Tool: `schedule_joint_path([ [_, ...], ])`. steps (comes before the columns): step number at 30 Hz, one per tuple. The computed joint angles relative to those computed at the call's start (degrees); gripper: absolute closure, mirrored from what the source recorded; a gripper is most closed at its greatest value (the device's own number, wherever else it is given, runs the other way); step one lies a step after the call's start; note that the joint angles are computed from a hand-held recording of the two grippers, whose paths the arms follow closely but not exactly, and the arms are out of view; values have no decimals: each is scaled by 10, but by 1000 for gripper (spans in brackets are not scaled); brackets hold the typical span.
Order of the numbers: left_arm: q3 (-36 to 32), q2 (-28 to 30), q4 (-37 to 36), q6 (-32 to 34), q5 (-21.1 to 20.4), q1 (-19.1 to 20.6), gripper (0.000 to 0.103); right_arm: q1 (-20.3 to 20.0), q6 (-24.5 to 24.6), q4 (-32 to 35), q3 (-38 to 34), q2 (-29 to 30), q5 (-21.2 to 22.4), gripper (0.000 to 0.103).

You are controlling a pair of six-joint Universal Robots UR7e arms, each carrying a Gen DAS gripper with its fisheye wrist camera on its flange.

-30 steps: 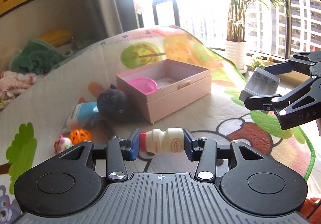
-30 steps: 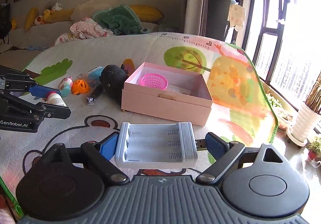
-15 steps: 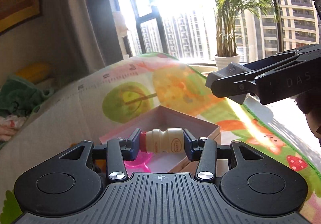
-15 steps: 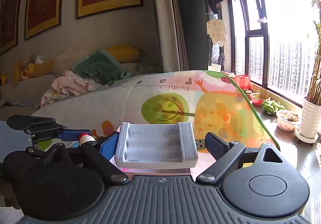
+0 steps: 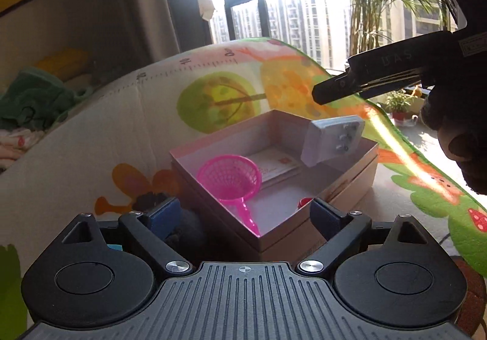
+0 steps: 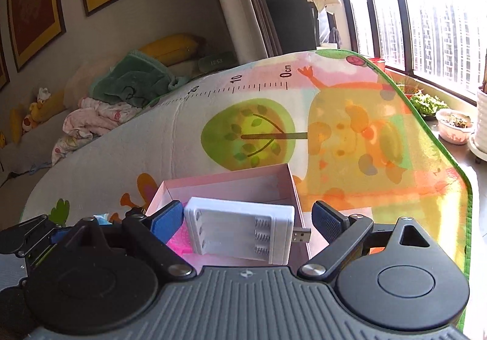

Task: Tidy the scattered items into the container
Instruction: 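Lower the charger into the pink box with the right gripper while the left drops the bottle in, then reach the right gripper to the black item in clear plastic bag and grasp it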

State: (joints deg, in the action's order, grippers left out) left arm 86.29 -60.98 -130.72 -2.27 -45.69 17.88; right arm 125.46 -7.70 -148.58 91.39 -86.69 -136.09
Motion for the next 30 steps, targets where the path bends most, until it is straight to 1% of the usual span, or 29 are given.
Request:
schedule_joint_path([
  [5, 68, -75, 75, -82, 45, -17, 5, 6, -12, -18, -1, 6, -8, 11],
  [9, 107, -130, 146, -165, 85, -29, 2, 17, 2, -14, -13, 18, -7, 8],
  [11, 122, -158, 196, -220, 109, -36, 1, 28, 3, -6, -17, 27, -9, 8],
  [12, 127, -169, 223, -250, 123, -38, 1, 34, -4, -6, -16, 33, -12, 8],
  [14, 134, -186, 269, -305, 145, -40, 0, 49, -37, -19, -10, 48, -23, 8],
  [15, 135, -194, 293, -338, 154, -40, 0, 58, -61, -31, -4, 58, -30, 8],
  [17, 138, -208, 328, -393, 165, -39, 0, 76, -116, -54, 5, 83, -42, 8],
  [18, 142, -217, 343, -421, 168, -40, 0, 81, -133, -60, 7, 91, -43, 8],
  [19, 146, -224, 346, -436, 169, -40, 0, 87, -154, -64, 9, 104, -44, 8],
  [21, 157, -236, 344, -455, 171, -41, 0, 93, -180, -67, 10, 123, -46, 8],
  [22, 160, -239, 338, -460, 172, -42, 0, 98, -195, -64, 11, 133, -47, 11],
  [23, 166, -242, 327, -458, 177, -44, 0, 100, -200, -51, 11, 141, -47, 18],
  [24, 170, -245, 319, -457, 182, -46, 0, 102, -195, -32, 9, 145, -47, 23],
  [26, 177, -248, 302, -451, 186, -48, 0, 104, -148, 36, 7, 154, -36, 44],
  [28, 184, -251, 280, -445, 186, -48, 0, 103, -102, 83, 6, 161, -26, 48],
  [29, 186, -253, 274, -444, 184, -48, 0, 103, -90, 84, 10, 168, -33, 48],
  [30, 187, -255, 270, -446, 183, -47, 0, 103, -92, 72, 17, 174, -43, 48],
])
